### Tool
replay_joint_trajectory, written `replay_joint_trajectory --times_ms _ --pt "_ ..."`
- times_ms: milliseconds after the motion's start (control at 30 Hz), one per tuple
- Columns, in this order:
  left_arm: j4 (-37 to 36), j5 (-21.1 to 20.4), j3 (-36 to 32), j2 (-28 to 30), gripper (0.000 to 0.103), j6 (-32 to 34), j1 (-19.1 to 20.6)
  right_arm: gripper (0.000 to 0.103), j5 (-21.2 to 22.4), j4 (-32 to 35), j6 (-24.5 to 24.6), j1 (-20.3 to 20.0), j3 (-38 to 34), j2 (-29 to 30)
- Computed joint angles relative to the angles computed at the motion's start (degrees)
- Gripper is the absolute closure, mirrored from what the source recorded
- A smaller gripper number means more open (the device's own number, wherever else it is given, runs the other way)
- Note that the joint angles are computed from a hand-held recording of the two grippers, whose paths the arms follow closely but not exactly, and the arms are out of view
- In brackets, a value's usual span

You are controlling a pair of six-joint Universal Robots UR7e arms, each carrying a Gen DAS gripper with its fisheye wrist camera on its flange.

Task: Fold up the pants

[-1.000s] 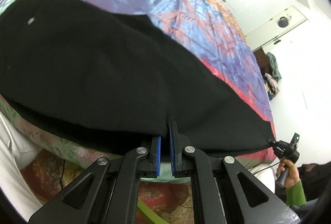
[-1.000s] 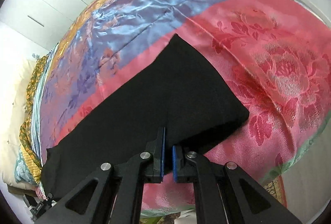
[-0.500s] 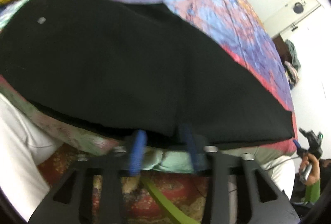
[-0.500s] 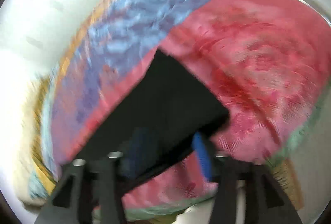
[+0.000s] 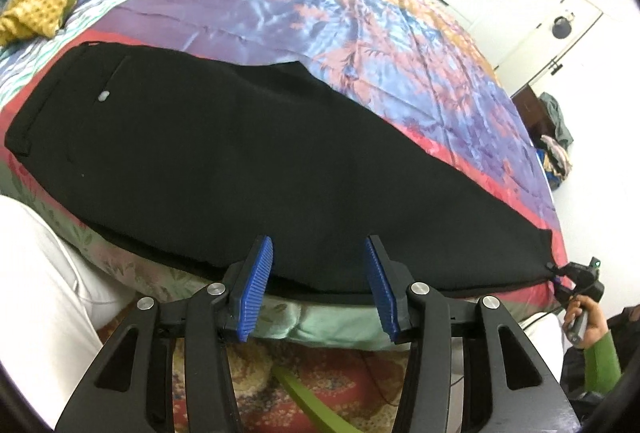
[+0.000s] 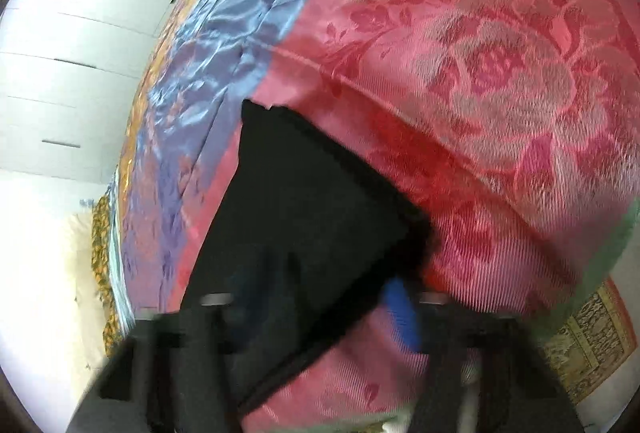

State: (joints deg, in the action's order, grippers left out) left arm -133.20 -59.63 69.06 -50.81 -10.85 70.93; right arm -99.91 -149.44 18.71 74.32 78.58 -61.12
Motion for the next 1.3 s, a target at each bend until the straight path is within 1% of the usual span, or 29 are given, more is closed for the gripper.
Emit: replay_joint_trajectory --times_ms 100,167,267,333,367,400,467,500,533,567,600,633,700,733,767,800,833,900,967,1000,1033,1067,1100,1133,1167,1200,1233,1267,1300 --pt "-1.3 0.3 0.4 -0.3 0.052 1.2 -0.2 0.092 -1.6 -3.8 -3.7 1.6 3.3 -2.5" --pt "-2.5 0.6 0.8 -0.3 0.044 2.0 -0.2 0.093 -3.4 -5.1 -5.2 2.3 5.5 -4.3" --pt "-0.7 0.0 -1.7 1.5 0.043 2.8 0.5 0.092 -7.3 -1.1 -3.7 1.6 5.2 -4.0" --pt "-1.0 0.2 -4.3 3.3 0.042 4.8 0.7 0.092 -7.3 -1.3 -1.6 1.1 5.2 -3.5" --pt "-1.7 0.9 -5.8 4.5 0.039 6.6 0.8 0.092 -8.2 -1.3 -2.1 1.3 4.8 -3.1" --pt "-2.8 2.8 -8.1 6.5 0.039 9.2 0.8 0.092 -9.9 -1.0 -3.4 1.9 4.1 -2.6" --pt "-4.1 5.0 -11.4 9.3 0.035 11.9 1.2 0.089 -13.7 0.5 -5.8 3.2 2.6 -1.5" --pt "-3.2 6.3 -14.0 11.2 0.035 12.8 1.6 0.085 -15.2 0.9 -6.6 3.7 2.1 -1.1" --pt "-0.9 7.9 -16.3 12.8 0.035 13.0 1.9 0.074 -16.0 0.5 -7.1 3.9 2.3 -1.2" --pt "1.8 9.5 -18.0 13.9 0.036 12.7 2.1 0.065 -17.0 -0.8 -7.9 4.4 3.1 -1.5" --pt "5.8 11.7 -19.4 14.9 0.037 11.3 2.4 0.050 -19.0 -3.7 -9.0 5.2 4.3 -1.8" --pt "7.3 12.6 -19.0 14.7 0.038 10.4 2.6 0.042 -21.3 -6.5 -10.0 5.9 5.4 -2.0" --pt "4.5 12.7 -13.7 12.2 0.038 11.5 2.8 0.037 -29.4 -14.9 -14.0 8.7 7.7 -1.8" --pt "2.7 13.1 -11.0 11.0 0.038 12.8 2.6 0.037 -33.5 -20.3 -17.6 10.3 8.5 -1.2" --pt "2.0 13.4 -9.8 10.3 0.038 13.6 2.4 0.036 -36.0 -25.7 -21.6 11.9 9.4 -0.6" --pt "2.0 13.7 -9.4 10.1 0.038 13.8 2.3 0.033 -37.4 -31.3 -25.9 13.5 10.0 0.3" --pt "2.3 13.9 -9.3 10.0 0.038 13.5 2.1 0.027 -37.3 -35.3 -29.5 14.9 10.2 1.3" --pt "3.3 14.0 -9.8 10.0 0.038 12.5 2.0 0.023 -35.3 -37.9 -33.7 16.6 8.9 3.4" --pt "4.1 13.8 -9.7 9.5 0.038 11.0 1.6 0.021 -31.8 -37.4 -37.3 18.0 7.8 5.4" --pt "3.6 13.5 -9.1 9.0 0.038 10.6 1.3 0.020 -29.1 -35.7 -38.6 18.5 6.6 6.8" --pt "2.5 12.5 -8.6 8.6 0.038 10.7 1.1 0.020 -27.8 -34.2 -38.9 18.8 5.5 8.0" --pt "-0.1 10.3 -7.5 7.7 0.036 11.8 0.8 0.020 -26.5 -31.9 -38.8 18.9 4.2 9.3" --pt "-1.7 9.2 -7.2 7.5 0.034 12.7 0.5 0.020 -25.0 -29.2 -38.5 18.7 3.1 10.3" --pt "-3.8 8.2 -7.5 7.7 0.025 14.5 0.2 0.020 -23.5 -26.0 -38.4 18.4 1.8 11.6" --pt "-4.7 8.0 -8.3 8.2 0.018 15.6 0.1 0.020 -23.1 -23.2 -38.2 18.2 0.3 13.1" --pt "-5.6 8.3 -10.4 9.5 0.017 17.7 -0.1 0.020 -23.6 -19.3 -37.3 17.8 -1.4 14.5" --pt "-5.8 8.6 -13.0 11.1 0.016 19.4 -0.1 0.020 -24.2 -14.0 -35.0 17.2 -3.2 15.8" --pt "-5.7 8.8 -15.9 12.9 0.016 20.8 0.1 0.020 -24.0 -11.1 -33.2 16.8 -3.7 16.2" --pt "-5.6 8.7 -20.1 15.4 0.016 22.5 0.6 0.019 -24.2 -10.6 -32.5 16.3 -3.7 16.7"
